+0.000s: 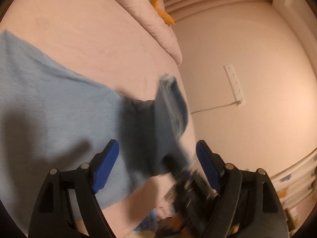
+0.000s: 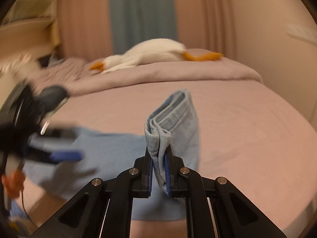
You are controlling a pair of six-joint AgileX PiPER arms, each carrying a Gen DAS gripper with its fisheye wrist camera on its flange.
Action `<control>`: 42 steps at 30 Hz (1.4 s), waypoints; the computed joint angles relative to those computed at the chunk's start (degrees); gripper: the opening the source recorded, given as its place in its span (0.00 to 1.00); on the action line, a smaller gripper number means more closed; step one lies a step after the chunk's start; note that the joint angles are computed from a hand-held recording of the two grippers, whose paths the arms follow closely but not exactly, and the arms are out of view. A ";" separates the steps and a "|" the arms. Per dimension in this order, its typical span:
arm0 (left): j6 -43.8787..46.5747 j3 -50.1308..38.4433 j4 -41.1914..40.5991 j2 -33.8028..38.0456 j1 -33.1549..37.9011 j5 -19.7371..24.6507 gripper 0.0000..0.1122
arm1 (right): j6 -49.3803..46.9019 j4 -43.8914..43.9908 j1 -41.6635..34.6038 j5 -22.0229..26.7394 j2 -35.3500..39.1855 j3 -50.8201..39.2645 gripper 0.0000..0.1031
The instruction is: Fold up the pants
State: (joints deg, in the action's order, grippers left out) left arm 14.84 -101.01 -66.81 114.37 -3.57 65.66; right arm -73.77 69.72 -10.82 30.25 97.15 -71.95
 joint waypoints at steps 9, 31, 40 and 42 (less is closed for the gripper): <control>-4.02 -3.10 4.24 1.69 4.00 3.56 0.14 | -7.37 -2.39 9.47 -2.57 -1.69 4.26 0.11; -1.56 7.48 32.76 -8.15 9.40 -7.05 0.38 | 5.80 -18.58 20.34 5.11 5.53 -4.56 0.31; 7.19 16.93 41.34 -17.22 3.97 -17.92 0.60 | 12.06 -9.41 2.51 28.10 11.28 -17.72 0.53; 9.45 17.20 40.36 -17.00 2.69 -18.24 0.32 | 15.65 -9.52 0.19 27.53 13.27 -20.88 0.53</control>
